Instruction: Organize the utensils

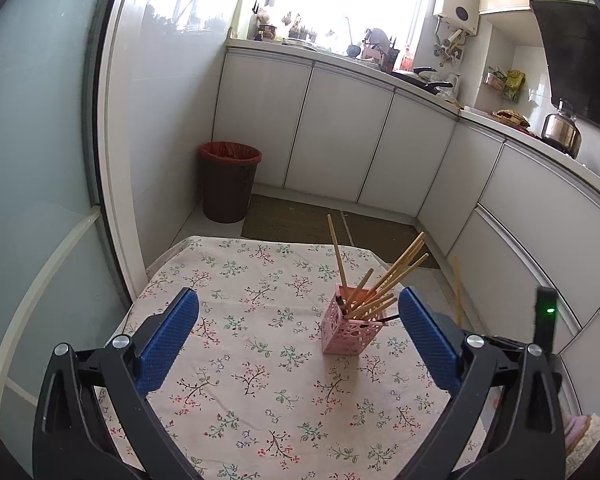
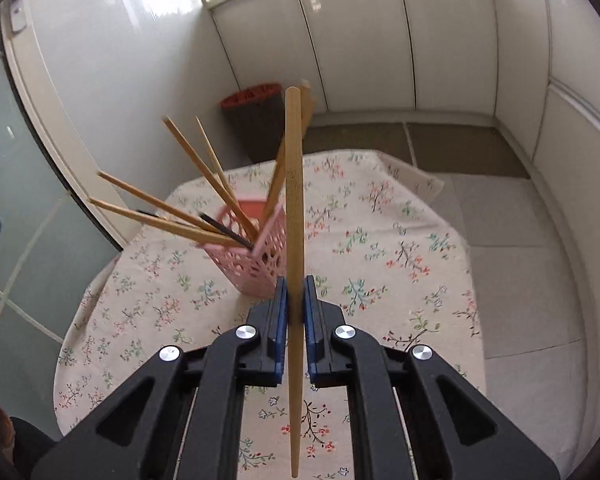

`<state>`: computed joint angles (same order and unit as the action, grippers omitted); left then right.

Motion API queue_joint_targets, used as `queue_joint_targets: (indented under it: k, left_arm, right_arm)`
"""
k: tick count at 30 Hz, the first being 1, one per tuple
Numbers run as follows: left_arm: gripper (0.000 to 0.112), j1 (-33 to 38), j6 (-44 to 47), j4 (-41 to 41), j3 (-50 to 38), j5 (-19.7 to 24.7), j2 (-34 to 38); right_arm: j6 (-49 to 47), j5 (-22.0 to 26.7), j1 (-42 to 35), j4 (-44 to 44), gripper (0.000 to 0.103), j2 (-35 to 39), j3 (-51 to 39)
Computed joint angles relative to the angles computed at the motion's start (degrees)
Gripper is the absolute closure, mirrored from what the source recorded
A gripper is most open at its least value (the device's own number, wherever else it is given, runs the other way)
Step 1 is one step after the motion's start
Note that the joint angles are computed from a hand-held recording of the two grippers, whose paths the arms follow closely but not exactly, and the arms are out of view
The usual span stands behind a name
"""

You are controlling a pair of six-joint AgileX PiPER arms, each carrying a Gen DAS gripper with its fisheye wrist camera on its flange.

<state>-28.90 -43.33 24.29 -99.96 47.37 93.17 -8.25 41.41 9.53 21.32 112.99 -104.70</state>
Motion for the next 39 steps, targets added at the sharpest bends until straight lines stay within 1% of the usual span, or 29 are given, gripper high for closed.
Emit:
queue_joint_targets:
  k: [2,3,5,6,8,9,12,13,15,16,17,18,21,22,23,24,25,27,28,29,30,31,32,33,34,35,36,38,39]
  left_arm:
    - [0.017,0.07,0.08,-1.23,0.31,-0.8,-0.34]
    - [0.017,-0.06,-0.62,-1.0,0.4,-0.96,-0.37]
    - [0.017,-0.18,-1.43,-0.61,0.59,-1.33,-0.37]
    - [0.017,-0.06,-1.43,-0.73,0.52,-1.38,-0.3]
    - [0.017,0.32,-1.31,-0.98,0.68,-1.77,-0.26]
    - [0.017,0.57,-1.15,-0.87,0.8,-1.86,-0.19]
    - [0.017,1.7,-0.05,-1.39,1.08,-1.98,0.1]
    - [0.017,2.32,0.66,-2.24,1.02,-2.07,0.26]
    - [0.017,3.39,1.41,-3.2,0.8,-2.09,0.6]
    - [0.017,4.04,1.85,-3.68,0.75,-2.19,0.8]
    - [0.017,4.64,2.08,-4.0,0.77,-2.23,0.92]
    - [0.017,5.21,2.21,-4.21,0.83,-2.25,0.99]
    - [0.017,6.88,1.37,-3.76,1.88,-2.74,0.08]
    - [0.017,7.48,0.78,-3.99,2.56,-3.3,-0.66]
    - [0.017,8.01,0.33,-4.47,3.21,-3.87,-1.36]
    - [0.017,8.42,0.22,-5.29,3.53,-4.17,-1.88]
    - [0.017,8.74,0.51,-6.09,3.59,-4.24,-2.18]
    - [0.017,7.98,-0.63,-4.84,3.95,-4.19,-3.08]
    - [0.017,7.64,-0.72,-4.46,4.18,-4.39,-3.58]
    - [0.017,7.08,-1.32,-3.68,4.43,-4.52,-4.13]
    - [0.017,6.62,-2.08,-3.04,4.6,-4.55,-4.59]
    - [0.016,6.51,-2.3,-3.22,4.7,-4.64,-4.97]
    - [0.016,6.47,-2.18,-3.85,4.95,-4.83,-5.47]
    - [0.016,6.51,-1.8,-4.67,5.28,-5.25,-5.99]
    - [0.016,6.43,-1.47,-5.26,5.37,-5.48,-6.31]
    - [0.016,6.14,-1.35,-5.23,5.26,-5.24,-6.45]
    - [0.016,5.53,-1.88,-4.33,5.01,-4.77,-6.45]
    - [0.016,4.86,-2.25,-3.77,4.78,-4.2,-6.37]
    - [0.016,4.87,-1.99,-4.45,4.78,-4.2,-6.32]
  right_arm:
    - [5.03,-6.73,1.88,-6.05,0.095,-6.1,4.55]
    - [10.6,-10.28,3.36,-11.54,0.095,-8.13,5.4]
    - [22.06,-16.18,5.48,-21.69,0.095,-9.53,4.22]
    - [27.79,-18.04,6.19,-26.12,0.095,-8.99,2.18]
    - [39.25,-19.68,7.49,-34.85,0.095,-5.52,-4.24]
    - [44.17,-19.71,7.98,-38.18,0.095,-2.93,-8.23]
    - [58.98,-17.99,9.88,-50.31,0.095,6.1,-20.67]
    - [61.71,-17.2,10.44,-52.94,0.095,9.29,-24.82]
    - [63.34,-14.72,11.24,-54.06,0.095,15.77,-33.46]
    - [63.04,-15.09,11.34,-53.04,0.095,17.89,-35.2]
    - [64.68,-15.52,11.64,-53.71,0.095,18.75,-34.66]
    - [68.26,-16.96,12.08,-56.66,0.094,18.61,-31.82]
    - [85.15,-21.6,12.4,-70.25,0.089,14.69,-19.94]
    - [88.33,-22.91,12.07,-72.29,0.08,12.97,-17.04]
    - [89.56,-23.59,11.9,-73.43,0.067,11.25,-14.93]
    - [88.91,-23.69,11.84,-73.75,0.062,9.71,-13.76]
    - [88.84,-23.81,11.91,-75.23,0.06,7.8,-12.21]
    - [87.82,-21.73,12.76,-77.76,0.06,4.01,-9.82]
    - [87.45,-20.98,13.0,-78.49,0.059,1.46,-7.56]
    - [86.87,-20.49,13.14,-78.2,0.051,-1.23,-4.94]
    - [86.49,-19.56,13.43,-78.27,0.047,-3.84,-2.26]
    - [83.82,-19.29,13.54,-76.15,0.04,-6.53,0.55]
    - [80.51,-20.0,13.24,-73.41,0.038,-9.09,3.59]
    - [78.53,-19.24,13.45,-72.08,0.038,-11.42,6.27]
    - [76.66,-18.19,13.69,-70.64,0.035,-13.4,8.65]
    - [73.56,-17.75,13.55,-67.42,0.026,-15.0,10.68]
    - [70.14,-17.25,13.23,-63.36,0.023,-16.3,12.53]
    - [58.87,-13.5,12.12,-51.91,0.019,-15.76,12.04]
    - [53.14,-10.28,12.01,-46.22,0.018,-13.8,10.02]
